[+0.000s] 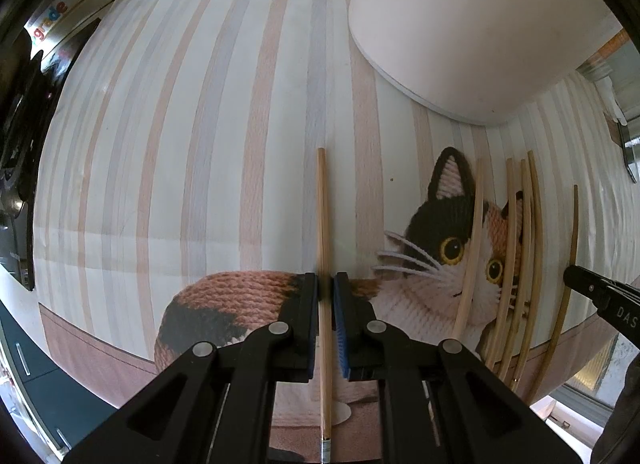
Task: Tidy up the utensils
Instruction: 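Lift the left tool's chopstick toward the beige holder while the right tool carries its chopstick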
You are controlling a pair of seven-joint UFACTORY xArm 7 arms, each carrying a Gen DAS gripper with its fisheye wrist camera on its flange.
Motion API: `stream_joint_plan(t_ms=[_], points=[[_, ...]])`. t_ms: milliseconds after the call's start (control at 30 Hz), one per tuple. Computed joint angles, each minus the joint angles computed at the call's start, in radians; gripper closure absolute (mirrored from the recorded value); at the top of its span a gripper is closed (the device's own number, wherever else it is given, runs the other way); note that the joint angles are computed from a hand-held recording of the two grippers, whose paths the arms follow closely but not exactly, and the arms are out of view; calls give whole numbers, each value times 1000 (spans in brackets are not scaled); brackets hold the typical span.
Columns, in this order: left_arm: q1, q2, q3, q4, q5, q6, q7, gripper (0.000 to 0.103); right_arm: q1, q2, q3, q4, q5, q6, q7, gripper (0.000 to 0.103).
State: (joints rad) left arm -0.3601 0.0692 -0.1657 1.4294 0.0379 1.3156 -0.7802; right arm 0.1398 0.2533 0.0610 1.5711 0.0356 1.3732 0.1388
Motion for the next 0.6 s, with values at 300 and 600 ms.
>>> stream_joint_plan(t_ms=[300,600], points=[[-34,73,1,90,102,37,-24,99,52,51,9,71,-83,15,13,95],[-81,82,8,220,293,77,-74,99,53,-86,12,-55,-85,-108,44,96]])
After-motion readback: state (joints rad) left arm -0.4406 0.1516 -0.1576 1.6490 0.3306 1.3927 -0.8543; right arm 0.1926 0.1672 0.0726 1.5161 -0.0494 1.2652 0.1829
